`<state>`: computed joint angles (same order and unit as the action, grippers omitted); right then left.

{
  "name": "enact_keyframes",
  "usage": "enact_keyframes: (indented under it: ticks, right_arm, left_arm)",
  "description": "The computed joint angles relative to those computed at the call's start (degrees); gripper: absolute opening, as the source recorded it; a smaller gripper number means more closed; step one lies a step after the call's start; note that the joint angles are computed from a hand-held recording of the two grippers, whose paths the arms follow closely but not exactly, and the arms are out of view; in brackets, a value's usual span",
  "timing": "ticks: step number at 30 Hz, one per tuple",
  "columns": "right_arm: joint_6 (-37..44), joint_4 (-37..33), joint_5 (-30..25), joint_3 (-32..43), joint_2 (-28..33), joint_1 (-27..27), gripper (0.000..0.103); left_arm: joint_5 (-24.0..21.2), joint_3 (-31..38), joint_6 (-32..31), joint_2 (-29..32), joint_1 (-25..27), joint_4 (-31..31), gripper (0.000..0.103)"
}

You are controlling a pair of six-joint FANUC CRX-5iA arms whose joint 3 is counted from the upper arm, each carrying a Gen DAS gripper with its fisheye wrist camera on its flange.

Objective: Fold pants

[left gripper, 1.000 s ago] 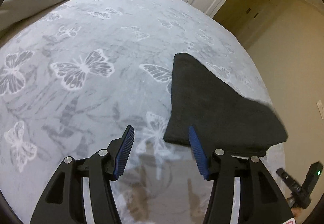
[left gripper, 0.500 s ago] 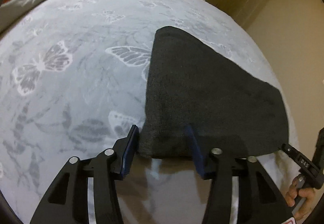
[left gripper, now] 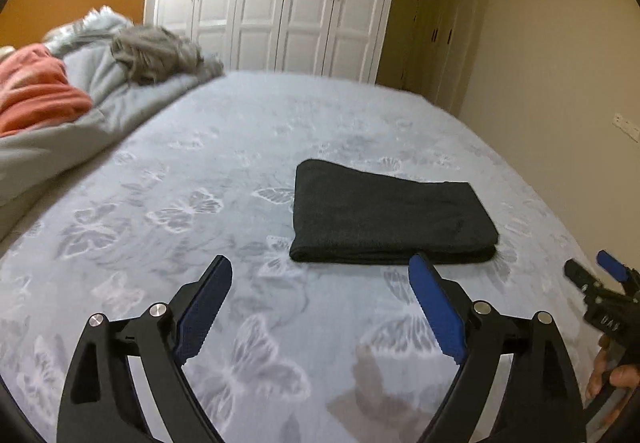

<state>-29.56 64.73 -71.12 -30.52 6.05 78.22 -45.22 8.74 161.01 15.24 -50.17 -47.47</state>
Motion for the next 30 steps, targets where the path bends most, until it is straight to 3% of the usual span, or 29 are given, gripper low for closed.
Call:
enact_keyframes:
  ticks: [4,11,16,22,30]
  right_arm:
    - [-4.56,-3.47,-1.47,-0.18,1.4,4.48,0.098]
    - [-13.35,-6.52,2.77,-3.28,0.97,5.02,0.098]
    - [-12.55,-8.82,1.33,-3.36,1.08,5.8,0.098]
    - [-10.81,-8.88,1.31,-3.19,2.42,6.53,0.098]
    - [-8.12,-8.38,2.89,-1.88,6.07,6.17,0.098]
  left_arm:
    - [0.16,-2.56,3.1,-0.24,-1.84,-0.78,0.092]
    - [0.42,-1.62,2.77,2.97,-1.78,0.3,0.092]
    - [-5.18,1.48,2.19,5.44,-4.44,-2.63,0.092]
    - [-8.5,2.8,2.5,7.58,-5.96,-4.07,0.092]
    - [-9.45,5.1,4.96,11.0,-6.68,-5.56,0.092]
